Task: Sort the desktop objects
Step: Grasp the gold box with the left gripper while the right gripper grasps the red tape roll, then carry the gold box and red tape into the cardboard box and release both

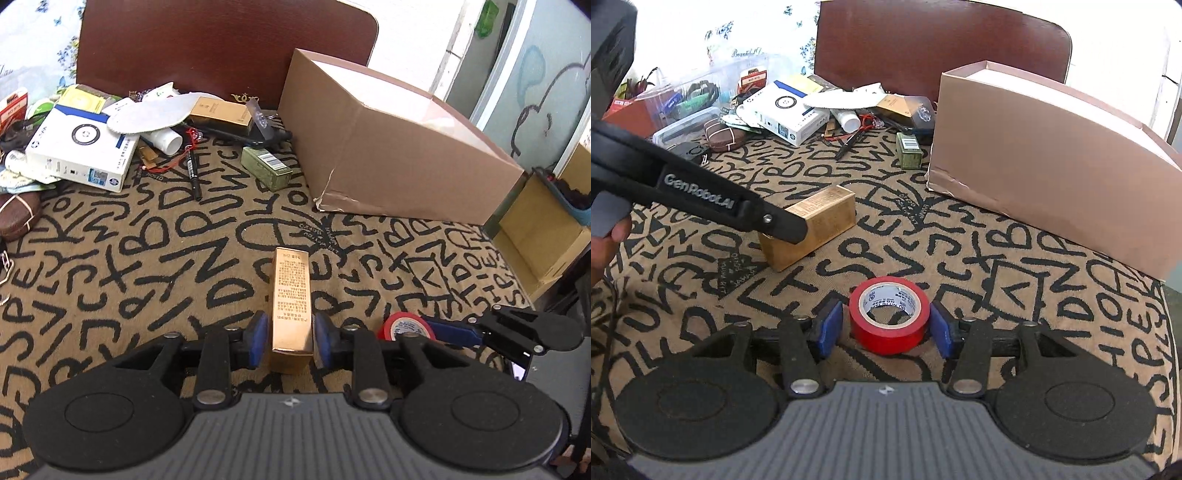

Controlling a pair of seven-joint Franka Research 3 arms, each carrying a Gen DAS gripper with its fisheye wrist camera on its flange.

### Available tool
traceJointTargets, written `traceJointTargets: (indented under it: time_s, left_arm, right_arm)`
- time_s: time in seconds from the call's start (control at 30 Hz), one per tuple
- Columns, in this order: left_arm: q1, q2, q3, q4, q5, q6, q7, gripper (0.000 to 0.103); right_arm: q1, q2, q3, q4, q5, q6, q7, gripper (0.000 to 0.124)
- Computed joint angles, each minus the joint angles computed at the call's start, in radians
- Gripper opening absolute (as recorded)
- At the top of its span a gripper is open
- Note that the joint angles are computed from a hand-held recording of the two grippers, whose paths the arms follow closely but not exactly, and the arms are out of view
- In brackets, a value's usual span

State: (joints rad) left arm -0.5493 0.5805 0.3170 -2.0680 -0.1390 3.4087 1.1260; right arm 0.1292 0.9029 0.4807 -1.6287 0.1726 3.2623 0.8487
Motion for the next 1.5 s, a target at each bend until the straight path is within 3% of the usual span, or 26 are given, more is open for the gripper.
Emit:
traceJointTargets:
  time_s: [0.1, 0.17, 0.23, 0.3, 0.33, 0.43, 0.53, 0.6, 0.7, 0.83, 1.07, 1.23, 1.3, 1.4, 1.5]
  left_arm:
    - [-0.063, 0.027, 0.065, 0.032, -0.018, -0.040, -0.002, 0.048]
    - [-0.072, 0.041, 0.080, 0.052, -0.005, -0.060, -0.018, 0.049]
    - [-0.029, 0.045, 0.045, 0.068, 0.032, -0.065, -0.036, 0.045]
    - [0.040, 0.040, -0.019, 0.079, 0.078, -0.072, -0.051, 0.029]
    - [0.043, 0.042, -0.021, 0.084, 0.089, -0.079, -0.063, 0.030]
    - [-0.002, 0.054, 0.028, 0.091, 0.108, -0.093, -0.103, 0.034]
    - [-0.001, 0.057, 0.033, 0.095, 0.143, -0.093, -0.128, 0.034]
    - [0.001, 0.056, 0.035, 0.094, 0.164, -0.092, -0.136, 0.025]
    - [-0.025, 0.052, 0.062, 0.084, 0.173, -0.084, -0.153, 0.024]
    - [-0.101, 0.041, 0.136, 0.056, 0.157, -0.053, -0.149, 0.024]
    - [-0.085, -0.012, 0.108, 0.071, 0.113, 0.049, -0.044, 0.024]
    - [-0.010, -0.002, 0.026, 0.191, 0.123, 0.066, 0.027, 0.024]
    - [0.053, 0.021, -0.043, 0.272, 0.149, 0.047, 0.047, 0.024]
    - [0.135, 0.076, -0.134, 0.412, 0.173, -0.022, 0.056, 0.024]
    - [0.226, 0.165, -0.239, 0.594, 0.234, -0.128, 0.037, 0.024]
  right_arm:
    - [-0.007, 0.009, 0.008, 0.010, 0.001, -0.004, 0.002, 0.052]
    - [-0.006, 0.011, 0.008, 0.010, 0.004, 0.000, 0.005, 0.054]
    - [-0.010, 0.014, 0.012, 0.014, 0.004, -0.004, 0.007, 0.054]
    - [-0.012, 0.017, 0.015, 0.018, 0.005, -0.007, 0.008, 0.054]
    - [-0.012, 0.018, 0.016, 0.019, 0.006, -0.008, 0.008, 0.054]
    - [-0.011, 0.020, 0.017, 0.024, 0.009, -0.012, 0.008, 0.054]
    - [-0.008, 0.023, 0.016, 0.032, 0.012, -0.021, 0.006, 0.054]
    - [-0.017, 0.026, 0.027, 0.035, 0.011, -0.034, -0.004, 0.051]
    - [-0.029, 0.024, 0.042, 0.029, 0.024, -0.037, -0.013, 0.045]
    - [-0.125, 0.033, 0.152, 0.005, 0.031, -0.038, -0.045, 0.045]
    - [-0.260, 0.047, 0.299, -0.023, -0.067, 0.079, -0.074, 0.045]
    - [-0.246, 0.048, 0.269, 0.045, -0.126, 0.177, -0.024, 0.045]
    - [-0.223, 0.053, 0.238, 0.094, -0.136, 0.198, -0.001, 0.045]
    - [-0.162, 0.070, 0.158, 0.203, -0.122, 0.204, 0.036, 0.045]
    - [-0.074, 0.107, 0.042, 0.356, -0.082, 0.155, 0.076, 0.045]
